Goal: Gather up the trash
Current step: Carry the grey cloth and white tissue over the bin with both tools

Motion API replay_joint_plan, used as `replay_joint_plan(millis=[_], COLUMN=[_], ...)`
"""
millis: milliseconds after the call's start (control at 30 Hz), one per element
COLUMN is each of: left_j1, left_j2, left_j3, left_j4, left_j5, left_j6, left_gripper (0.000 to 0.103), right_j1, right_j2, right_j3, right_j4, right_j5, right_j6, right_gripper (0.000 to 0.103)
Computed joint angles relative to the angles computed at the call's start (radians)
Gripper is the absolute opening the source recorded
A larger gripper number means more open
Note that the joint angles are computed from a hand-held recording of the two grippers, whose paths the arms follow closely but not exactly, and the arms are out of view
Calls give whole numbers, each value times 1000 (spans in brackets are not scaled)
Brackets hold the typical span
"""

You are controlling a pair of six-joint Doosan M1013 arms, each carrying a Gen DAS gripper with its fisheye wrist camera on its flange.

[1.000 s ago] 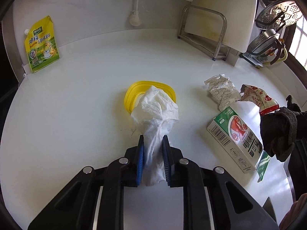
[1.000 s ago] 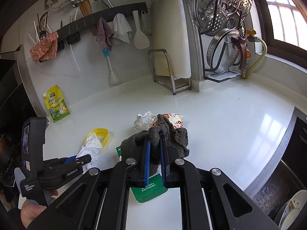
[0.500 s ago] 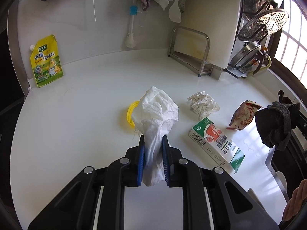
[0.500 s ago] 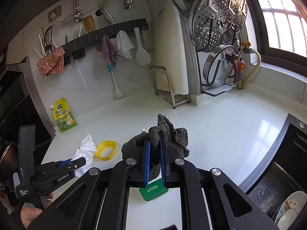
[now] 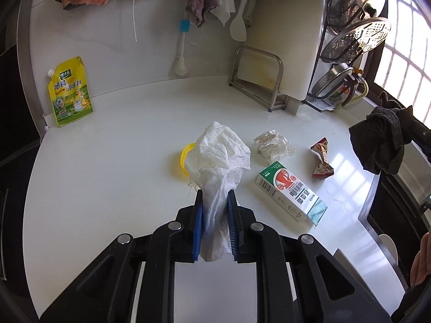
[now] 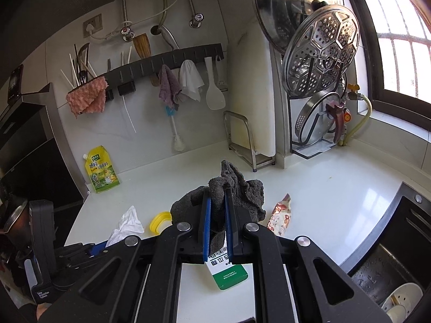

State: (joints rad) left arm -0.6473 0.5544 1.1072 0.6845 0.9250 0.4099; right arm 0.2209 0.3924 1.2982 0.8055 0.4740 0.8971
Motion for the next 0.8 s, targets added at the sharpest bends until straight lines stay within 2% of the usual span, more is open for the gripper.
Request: replay_joint_plan(millis=[67,267,467,800], left_j1=[-3,-18,-51,-126], left_j2=[-10,-43,-86,-128], left_j3=[12,57,118,199], left_j4=[11,32,61,107], left_j5=[-6,-22,-30,-15], left_j6=[-11,-43,-86,-133], left_gripper=[17,17,17,17], right_j1=[5,25,36,29], right_j2=[-14,-53,-116,-205], right_j3=[12,60,164,349], right_j4=[34,-17,-34,-164], right_j5=[-13,-44,-68,-111], right_j6=[-50,-25,-22,141], right_gripper=[9,9,9,9])
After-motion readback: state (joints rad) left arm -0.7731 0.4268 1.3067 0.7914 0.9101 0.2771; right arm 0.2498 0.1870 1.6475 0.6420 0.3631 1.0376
